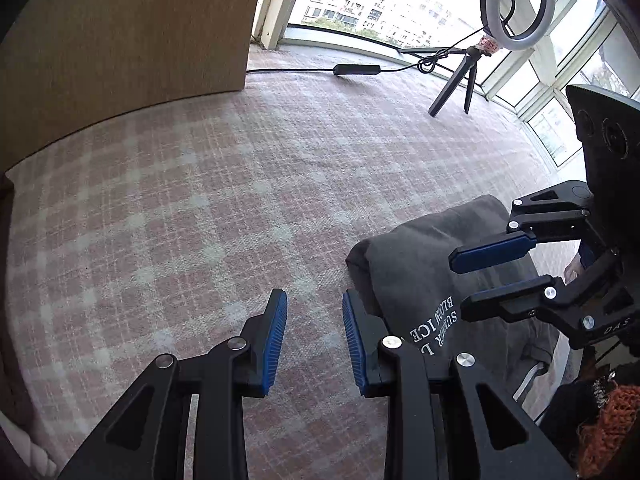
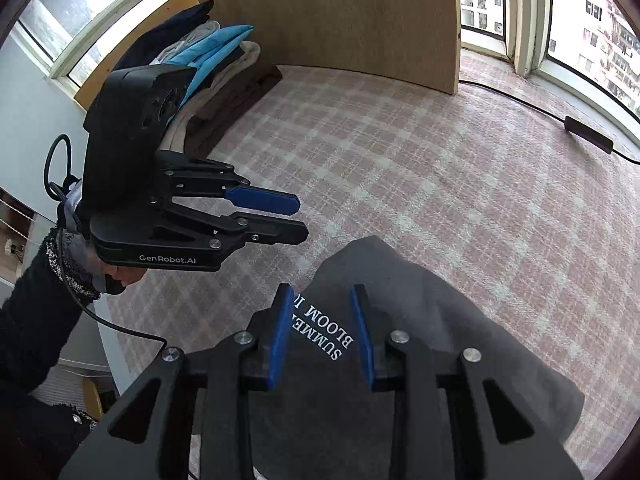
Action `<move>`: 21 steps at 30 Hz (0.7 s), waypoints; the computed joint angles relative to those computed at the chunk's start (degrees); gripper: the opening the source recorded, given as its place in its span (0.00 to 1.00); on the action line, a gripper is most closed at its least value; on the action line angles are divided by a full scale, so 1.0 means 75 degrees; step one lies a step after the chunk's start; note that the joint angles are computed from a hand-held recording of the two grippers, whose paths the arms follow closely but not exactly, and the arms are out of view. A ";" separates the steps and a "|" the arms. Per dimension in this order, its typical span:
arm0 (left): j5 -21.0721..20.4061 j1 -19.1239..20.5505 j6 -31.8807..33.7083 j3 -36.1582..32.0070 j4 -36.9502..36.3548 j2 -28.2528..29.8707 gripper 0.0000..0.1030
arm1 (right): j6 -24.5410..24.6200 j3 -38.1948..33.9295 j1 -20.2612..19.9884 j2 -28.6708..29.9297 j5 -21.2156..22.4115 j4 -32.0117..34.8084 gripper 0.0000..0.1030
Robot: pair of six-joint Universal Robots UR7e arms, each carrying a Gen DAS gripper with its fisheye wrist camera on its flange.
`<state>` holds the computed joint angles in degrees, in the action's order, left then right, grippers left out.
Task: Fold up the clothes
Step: 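Hold the bundle edge with the right gripper while the left gripper opens beside it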
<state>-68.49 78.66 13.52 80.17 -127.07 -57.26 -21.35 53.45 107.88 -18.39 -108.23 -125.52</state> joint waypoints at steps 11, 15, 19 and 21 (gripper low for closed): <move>-0.0863 0.0173 0.1287 -0.0786 0.1069 0.0355 0.26 | 0.0903 0.0302 0.0074 0.0176 -0.0842 -0.0424 0.06; -0.1057 0.0185 0.1744 -0.1002 0.1302 0.0529 0.26 | 0.1343 0.0806 -0.0173 -0.0414 0.0071 -0.0554 0.05; -0.0996 0.0132 0.2204 -0.1090 0.1369 0.0691 0.26 | 0.1699 0.1348 -0.0292 -0.0918 0.0744 -0.0862 0.04; -0.1001 0.0094 0.2412 -0.1060 0.1256 0.0739 0.26 | 0.1891 0.1515 -0.0335 -0.1060 0.1013 -0.0944 0.04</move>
<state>-76.00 79.36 31.61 72.22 -117.65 -51.71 -7.17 64.81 105.36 -26.34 -100.63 -132.60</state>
